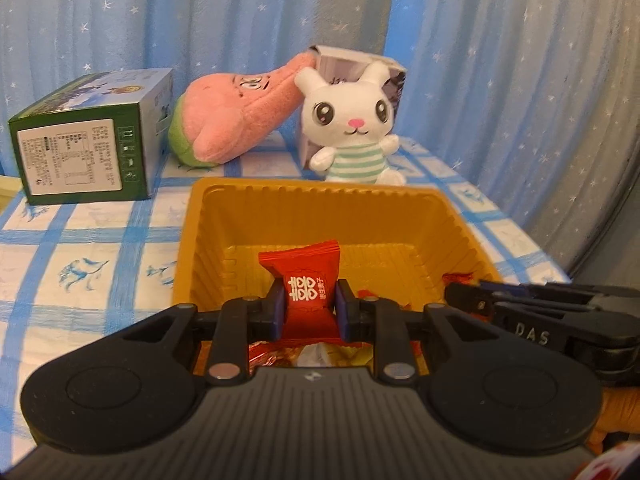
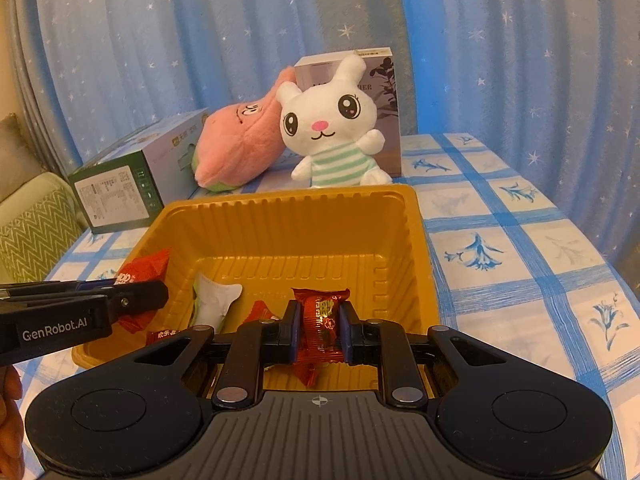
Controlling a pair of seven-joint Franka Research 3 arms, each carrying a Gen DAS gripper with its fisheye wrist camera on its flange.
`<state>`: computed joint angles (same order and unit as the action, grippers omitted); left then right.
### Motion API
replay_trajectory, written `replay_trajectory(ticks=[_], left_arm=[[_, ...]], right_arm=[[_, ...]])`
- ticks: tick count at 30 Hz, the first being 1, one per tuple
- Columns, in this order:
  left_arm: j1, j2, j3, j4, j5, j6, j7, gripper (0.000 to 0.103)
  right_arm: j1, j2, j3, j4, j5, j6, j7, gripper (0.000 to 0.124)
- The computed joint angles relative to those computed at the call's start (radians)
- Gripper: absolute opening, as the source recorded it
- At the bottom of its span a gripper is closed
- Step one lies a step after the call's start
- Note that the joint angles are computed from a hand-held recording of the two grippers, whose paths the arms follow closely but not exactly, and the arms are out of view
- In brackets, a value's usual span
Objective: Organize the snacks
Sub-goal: 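Open both tools to drop the red candies into the orange tray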
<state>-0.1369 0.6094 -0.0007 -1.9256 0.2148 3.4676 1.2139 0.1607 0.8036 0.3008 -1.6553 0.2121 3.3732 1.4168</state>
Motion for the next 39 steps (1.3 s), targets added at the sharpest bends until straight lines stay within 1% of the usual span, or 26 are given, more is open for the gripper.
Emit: replay_trajectory(ticks=[1, 2, 3, 4, 6, 9, 11, 14, 18, 21, 25, 26, 27, 28, 29, 30, 31, 32, 34, 39], left_arm=[[0.017, 0.006, -0.017, 0.002, 0.009, 0.02, -0.004, 0.024], [0.015, 0.01, -0.014, 0.002, 0.007, 0.034, -0.004, 0.034], [-0.004, 0.01, 0.005, 0.0, -0.01, 0.044, 0.001, 0.047], [-0.017, 0.01, 0.018, -0.004, -0.024, 0.055, 0.006, 0.048], [-0.011, 0.006, 0.014, -0.006, -0.026, 0.047, 0.012, 0.048], [-0.038, 0.002, 0.041, -0.007, -0.055, 0.026, 0.028, 0.048], [-0.03, 0.001, 0.034, -0.006, -0.053, 0.014, 0.029, 0.048], [-0.056, -0.002, 0.058, -0.01, -0.067, 0.002, 0.042, 0.048], [-0.053, -0.002, 0.056, -0.011, -0.066, -0.001, 0.049, 0.049], [-0.038, -0.001, 0.041, -0.011, -0.056, 0.0, 0.047, 0.049], [-0.042, -0.002, 0.045, -0.01, -0.055, -0.007, 0.05, 0.049], [-0.047, -0.001, 0.049, -0.01, -0.057, -0.008, 0.052, 0.05], [-0.055, -0.001, 0.057, -0.01, -0.061, -0.008, 0.053, 0.054], [-0.061, 0.0, 0.063, -0.01, -0.065, -0.007, 0.055, 0.058], [-0.072, 0.001, 0.074, -0.01, -0.073, -0.007, 0.059, 0.065], [-0.086, 0.002, 0.088, -0.011, -0.081, -0.007, 0.064, 0.067], [-0.096, 0.002, 0.098, -0.012, -0.089, -0.009, 0.07, 0.068], [-0.102, 0.001, 0.103, -0.013, -0.093, -0.01, 0.074, 0.068], [-0.105, 0.0, 0.106, -0.015, -0.097, -0.008, 0.081, 0.069], [-0.12, -0.012, 0.117, -0.034, -0.115, 0.012, 0.101, 0.071]], right_arm=[[-0.002, 0.0, 0.002, -0.001, -0.001, -0.001, 0.001, 0.02], [-0.004, 0.0, 0.002, -0.001, -0.001, 0.0, 0.001, 0.02], [-0.003, -0.001, 0.001, -0.003, 0.0, 0.001, 0.002, 0.02], [-0.005, -0.002, 0.001, -0.003, 0.0, 0.001, 0.004, 0.02], [-0.012, -0.002, 0.006, -0.005, 0.001, 0.001, 0.008, 0.02], [-0.018, -0.002, 0.01, -0.006, 0.003, 0.002, 0.017, 0.02], [-0.023, -0.002, 0.014, -0.007, 0.001, 0.003, 0.02, 0.02], [-0.029, -0.002, 0.021, -0.009, -0.004, 0.011, 0.024, 0.02], [-0.042, 0.0, 0.034, -0.01, -0.017, 0.016, 0.031, 0.02], [-0.048, 0.001, 0.04, -0.011, -0.022, 0.02, 0.04, 0.02], [-0.057, 0.002, 0.05, -0.016, -0.038, 0.033, 0.047, 0.02], [-0.06, 0.006, 0.054, -0.015, -0.044, 0.043, 0.048, 0.021], [-0.069, 0.01, 0.064, -0.014, -0.055, 0.048, 0.05, 0.021], [-0.082, 0.012, 0.079, -0.014, -0.069, 0.047, 0.053, 0.024], [-0.087, 0.014, 0.083, -0.016, -0.073, 0.059, 0.059, 0.031], [-0.084, 0.014, 0.08, -0.019, -0.074, 0.075, 0.066, 0.05], [-0.084, 0.013, 0.077, -0.024, -0.077, 0.097, 0.075, 0.057], [-0.086, 0.014, 0.077, -0.026, -0.083, 0.114, 0.087, 0.057], [-0.071, 0.008, 0.053, -0.03, -0.083, 0.137, 0.111, 0.057], [-0.013, -0.013, -0.031, -0.053, -0.056, 0.203, 0.153, 0.057]])
